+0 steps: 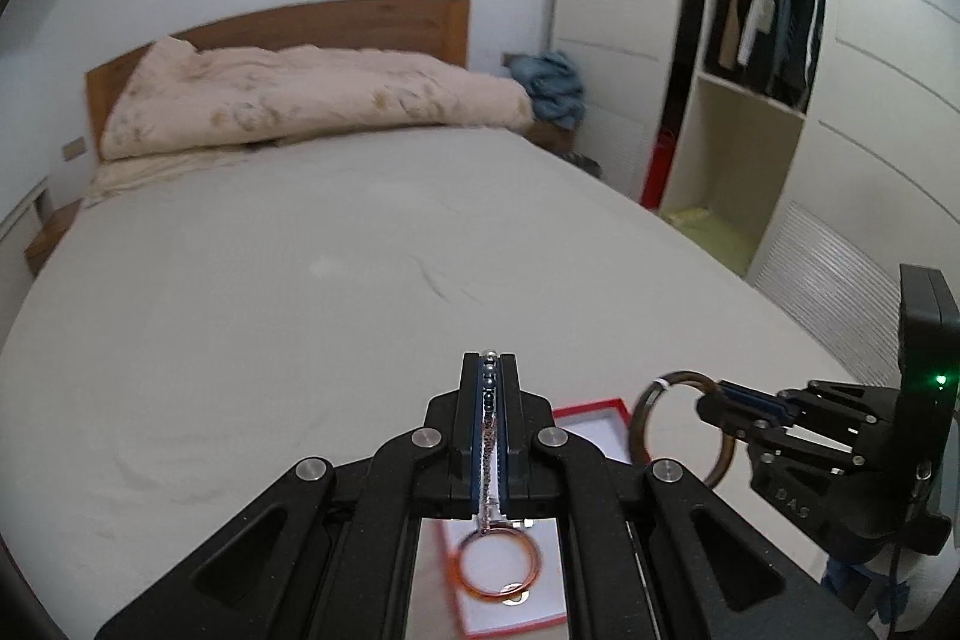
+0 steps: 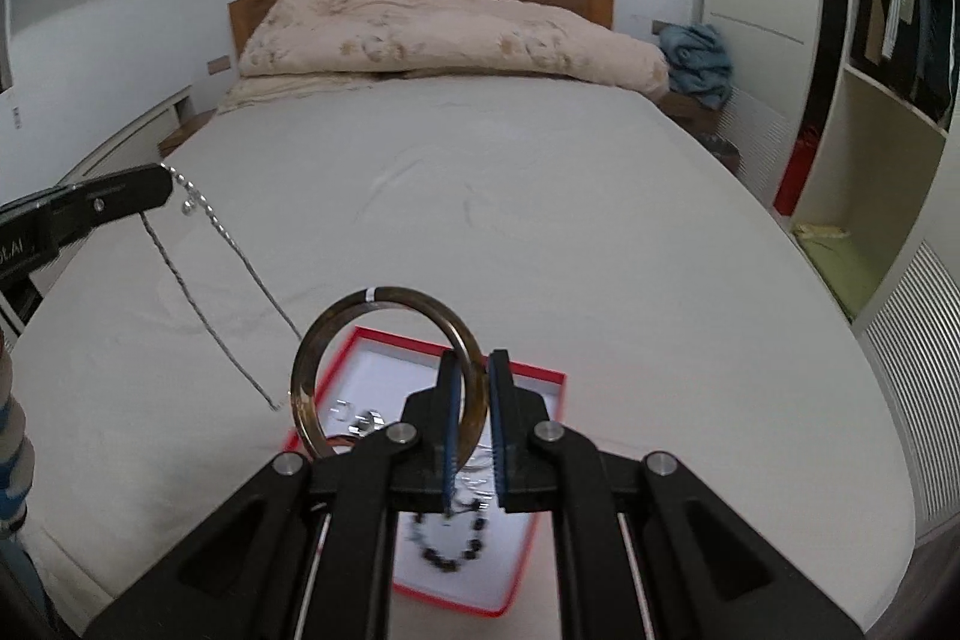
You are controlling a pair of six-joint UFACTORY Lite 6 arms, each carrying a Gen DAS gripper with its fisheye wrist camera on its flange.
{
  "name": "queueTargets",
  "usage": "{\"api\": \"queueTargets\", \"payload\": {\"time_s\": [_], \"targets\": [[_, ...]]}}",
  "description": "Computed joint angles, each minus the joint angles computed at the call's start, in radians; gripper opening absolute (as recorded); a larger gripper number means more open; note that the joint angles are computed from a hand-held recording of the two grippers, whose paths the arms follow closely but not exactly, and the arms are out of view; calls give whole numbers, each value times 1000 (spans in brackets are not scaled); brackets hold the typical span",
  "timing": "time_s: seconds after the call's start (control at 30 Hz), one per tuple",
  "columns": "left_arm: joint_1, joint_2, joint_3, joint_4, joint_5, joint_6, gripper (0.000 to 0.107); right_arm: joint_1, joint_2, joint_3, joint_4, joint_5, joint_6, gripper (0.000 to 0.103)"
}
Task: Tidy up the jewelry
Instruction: 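Carry the chain and dark bangle into the red box and release both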
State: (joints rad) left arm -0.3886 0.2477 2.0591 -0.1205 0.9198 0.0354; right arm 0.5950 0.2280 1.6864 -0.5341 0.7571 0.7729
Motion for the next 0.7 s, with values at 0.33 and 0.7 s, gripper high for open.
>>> {"api": "queueTargets", "payload": {"time_s": [0.33,0.7], "targets": [[-89,215,-56,76,-125,-104,3,-161,213,-16,143,-196,-174,8],[-77,122,-474,-26,-285,-53,3,-179,465,136,251,-193,-320,8]]}}
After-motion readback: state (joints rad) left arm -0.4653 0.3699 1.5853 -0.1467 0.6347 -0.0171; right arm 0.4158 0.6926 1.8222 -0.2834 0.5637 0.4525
